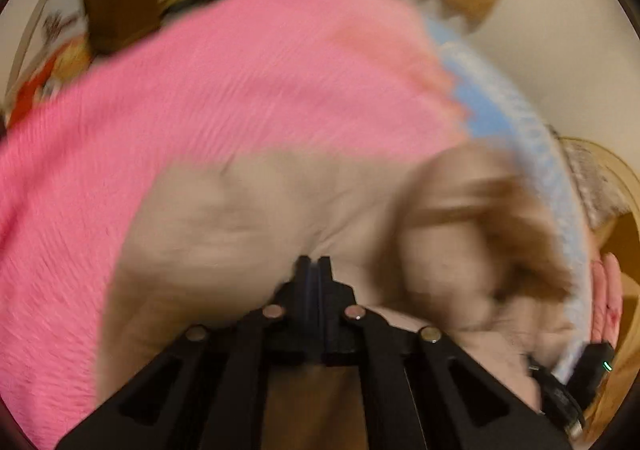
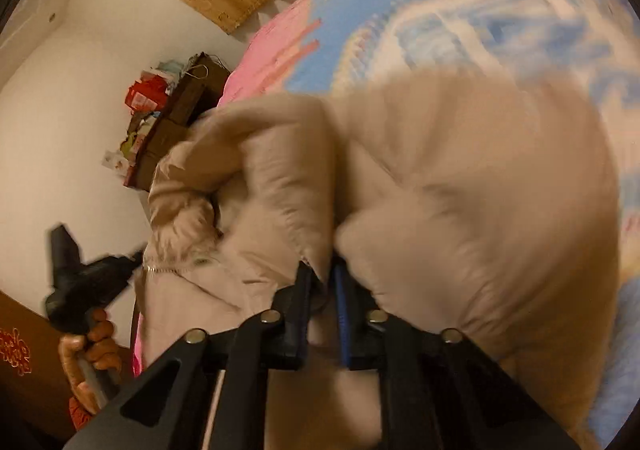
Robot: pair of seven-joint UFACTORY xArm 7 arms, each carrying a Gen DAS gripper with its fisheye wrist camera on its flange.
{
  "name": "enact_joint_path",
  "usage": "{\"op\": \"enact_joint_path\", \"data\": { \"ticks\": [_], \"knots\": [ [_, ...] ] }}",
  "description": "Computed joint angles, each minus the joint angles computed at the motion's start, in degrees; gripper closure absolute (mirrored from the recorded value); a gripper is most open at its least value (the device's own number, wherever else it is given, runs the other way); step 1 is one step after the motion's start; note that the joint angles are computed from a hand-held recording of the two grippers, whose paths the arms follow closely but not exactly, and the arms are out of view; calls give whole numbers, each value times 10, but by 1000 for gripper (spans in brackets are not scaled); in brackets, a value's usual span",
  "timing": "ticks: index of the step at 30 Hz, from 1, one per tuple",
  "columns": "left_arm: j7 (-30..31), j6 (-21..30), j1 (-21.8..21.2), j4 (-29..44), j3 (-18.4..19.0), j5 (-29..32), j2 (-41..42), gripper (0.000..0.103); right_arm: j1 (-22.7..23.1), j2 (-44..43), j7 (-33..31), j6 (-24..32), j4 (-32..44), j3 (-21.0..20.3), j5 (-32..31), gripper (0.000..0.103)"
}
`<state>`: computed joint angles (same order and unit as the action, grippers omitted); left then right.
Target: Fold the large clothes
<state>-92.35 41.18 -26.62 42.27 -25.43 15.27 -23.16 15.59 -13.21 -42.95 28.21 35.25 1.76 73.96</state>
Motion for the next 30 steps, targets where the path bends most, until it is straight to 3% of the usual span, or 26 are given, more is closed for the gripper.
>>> {"op": "enact_joint_path", "data": {
  "ticks": [1, 3, 6, 9, 11, 13, 16, 19, 21, 24, 27, 30],
  "knots": [
    [-32, -38, 8, -28, -11, 21, -9, 98, 3, -2, -9, -25, -4, 12, 0, 99],
    [-69, -47, 27, -33, -37, 55, -18, 98, -26, -4, 44, -45, 1, 58, -72, 99],
    [-44, 16, 26, 11, -46, 79, 6, 98, 10, -14, 82, -28, 6, 12, -163, 95],
    [-36, 38, 20, 26, -36, 94, 25, 98, 17, -64, 91, -33, -9, -12, -154, 94],
    [-49, 52, 22, 37, -42, 125, 47, 98, 39, -94, 37, -105, -2, -27, -98, 94],
    [-64, 76, 18, 56, -46, 158, 71, 98, 55, -96, 26, -163, 28, -26, -91, 94],
    [-75, 92, 5, 72, -34, 183, 88, 98, 59, 6, 95, -114, 157, -32, -177, 94],
    [-82, 73, -10, 60, -12, 186, 80, 98, 26, 129, 228, -74, 274, 7, -323, 94],
    [-77, 73, -15, 63, -5, 186, 81, 98, 12, 188, 298, -34, 321, 23, -379, 94],
    [-56, 70, -31, 38, 2, 158, 32, 98, -14, 202, 312, 33, 308, 48, -358, 94],
    [-47, 107, -12, 55, -22, 175, -1, 97, -23, 154, 236, 36, 221, 66, -297, 94],
    [-32, 157, 12, 122, -47, 211, 7, 86, -12, 109, 148, 20, 147, 63, -185, 94]
  ]
}}
